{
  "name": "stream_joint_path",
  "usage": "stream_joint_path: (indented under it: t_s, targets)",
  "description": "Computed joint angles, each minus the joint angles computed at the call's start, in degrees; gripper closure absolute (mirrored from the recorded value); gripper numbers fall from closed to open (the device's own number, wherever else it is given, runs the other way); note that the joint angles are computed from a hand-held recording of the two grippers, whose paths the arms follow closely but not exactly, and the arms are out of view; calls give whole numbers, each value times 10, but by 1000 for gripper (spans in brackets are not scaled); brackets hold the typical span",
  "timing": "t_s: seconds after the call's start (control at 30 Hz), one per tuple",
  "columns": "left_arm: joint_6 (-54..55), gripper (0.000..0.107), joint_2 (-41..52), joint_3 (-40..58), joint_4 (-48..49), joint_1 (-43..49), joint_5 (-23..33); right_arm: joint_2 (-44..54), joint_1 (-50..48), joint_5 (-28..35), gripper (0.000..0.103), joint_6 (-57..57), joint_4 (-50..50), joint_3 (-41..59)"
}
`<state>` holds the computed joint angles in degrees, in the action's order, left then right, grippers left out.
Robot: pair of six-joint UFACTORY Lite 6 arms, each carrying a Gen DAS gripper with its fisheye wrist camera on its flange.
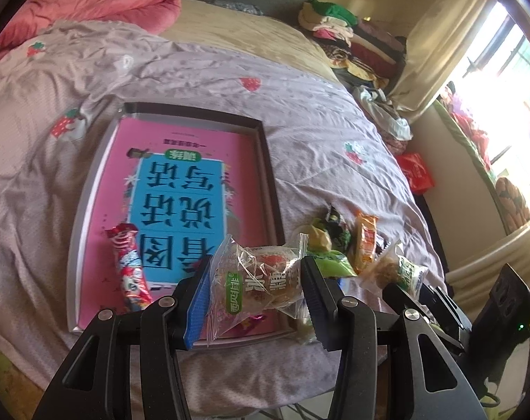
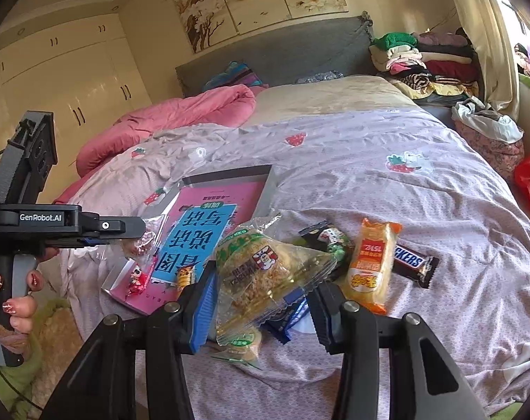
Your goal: Organize snacks
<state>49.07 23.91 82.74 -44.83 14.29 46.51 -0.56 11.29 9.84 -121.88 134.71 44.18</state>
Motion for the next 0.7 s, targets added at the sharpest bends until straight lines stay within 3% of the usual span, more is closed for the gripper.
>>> stream_joint_path:
  t_s: [0.7]
  targets:
    - [1, 56, 37, 54, 0, 89, 12, 23, 68, -19, 55, -45, 50, 29]
